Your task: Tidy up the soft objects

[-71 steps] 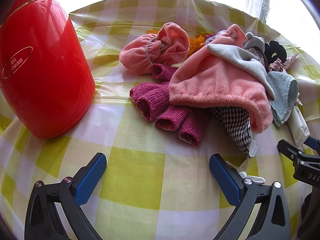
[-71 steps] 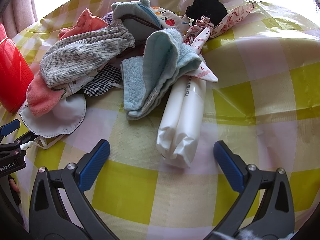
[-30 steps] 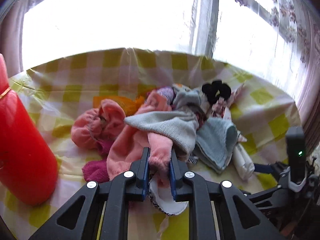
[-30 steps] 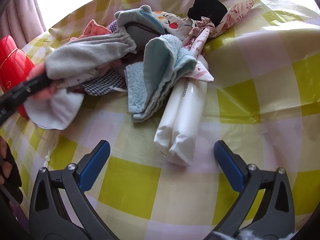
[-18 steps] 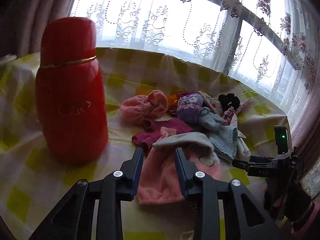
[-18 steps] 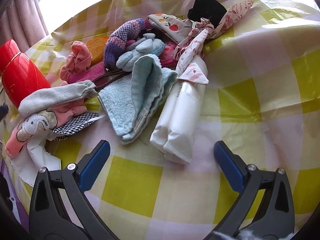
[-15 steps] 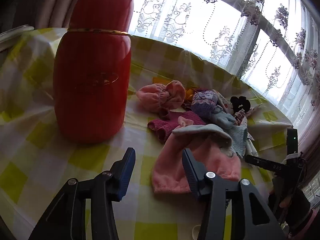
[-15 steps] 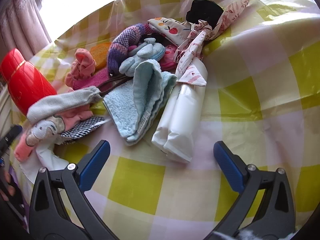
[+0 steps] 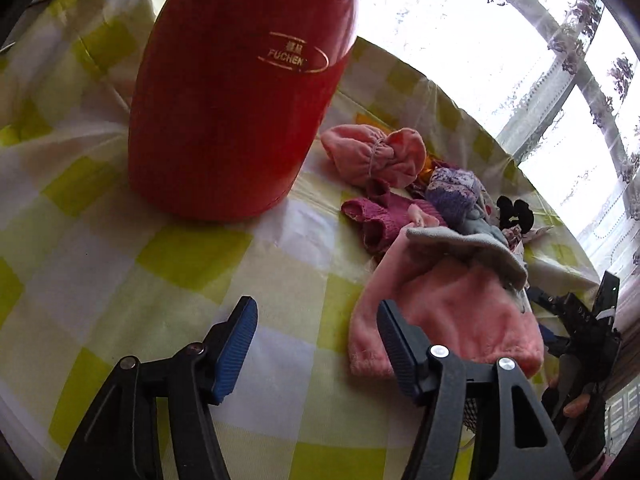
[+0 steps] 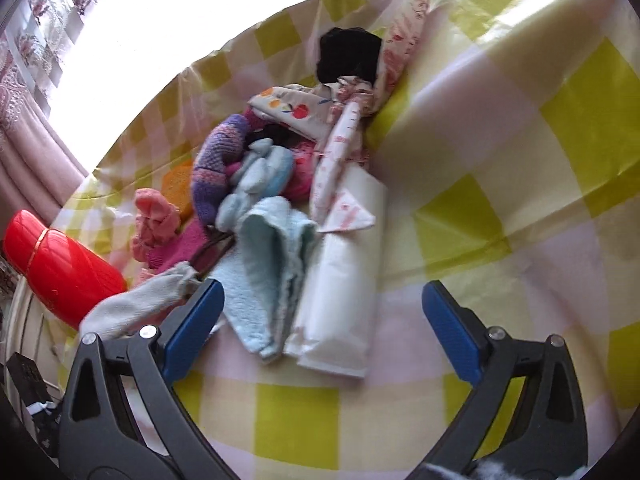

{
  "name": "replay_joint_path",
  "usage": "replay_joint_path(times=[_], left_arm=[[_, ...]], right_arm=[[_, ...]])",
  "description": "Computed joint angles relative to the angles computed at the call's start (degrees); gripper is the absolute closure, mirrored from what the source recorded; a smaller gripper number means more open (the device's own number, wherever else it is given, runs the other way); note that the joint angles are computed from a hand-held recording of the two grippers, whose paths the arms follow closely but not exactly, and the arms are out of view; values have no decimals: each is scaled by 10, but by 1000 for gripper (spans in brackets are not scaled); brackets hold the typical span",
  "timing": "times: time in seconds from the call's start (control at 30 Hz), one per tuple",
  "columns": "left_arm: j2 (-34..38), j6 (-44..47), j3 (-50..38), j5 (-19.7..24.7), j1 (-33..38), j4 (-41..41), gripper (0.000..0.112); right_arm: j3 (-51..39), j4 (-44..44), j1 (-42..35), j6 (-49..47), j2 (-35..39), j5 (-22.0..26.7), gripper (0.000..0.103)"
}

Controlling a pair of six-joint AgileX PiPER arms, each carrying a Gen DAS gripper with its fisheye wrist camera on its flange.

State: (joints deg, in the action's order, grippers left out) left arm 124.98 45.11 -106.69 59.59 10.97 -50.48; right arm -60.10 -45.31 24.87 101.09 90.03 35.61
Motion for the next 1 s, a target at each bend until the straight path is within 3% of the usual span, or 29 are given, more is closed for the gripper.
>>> replay_joint_path(times=[0.03,0.1,0.17,0.37,0.4,0.43,0.53,0.63,0.7,0.8,0.9,1.0], left_arm=[[3,-2,-3,5,2,-6,46],[0,2,3,0,0,-6,46],[-5,8,11,-9,-4,-2,45],[-3,10,7,-7,-5,-1,42],[-3,10,7,-7,-5,-1,42],[-3,11,6,-6,-5,0,42],[-28,41,43,-27,6,-29,42],[-128,198,168,-87,13,-113,42],[-183,287,216,-55,13,-161,42],[-224,288,216,-2,-46,-117,33],[-237,257,221,-29,-151,-48,33],[-205,154,190,-105,-271,71,33]], right_arm=[[6,16,-7,-13,-3,0,30],[14,37,-16,-27,-9,8,40],[-14,60,-18,-68,8,43,41],[-190,114,-21,-228,131,207,42],[-216,113,-23,-245,151,229,43],[-229,111,-22,-258,160,239,54],[-207,117,-9,-279,140,224,59],[-125,102,51,-242,80,210,59],[-54,86,105,-180,25,204,59],[24,61,185,-88,-40,221,59],[57,55,230,-33,-73,236,59],[62,46,243,-22,-72,237,59]])
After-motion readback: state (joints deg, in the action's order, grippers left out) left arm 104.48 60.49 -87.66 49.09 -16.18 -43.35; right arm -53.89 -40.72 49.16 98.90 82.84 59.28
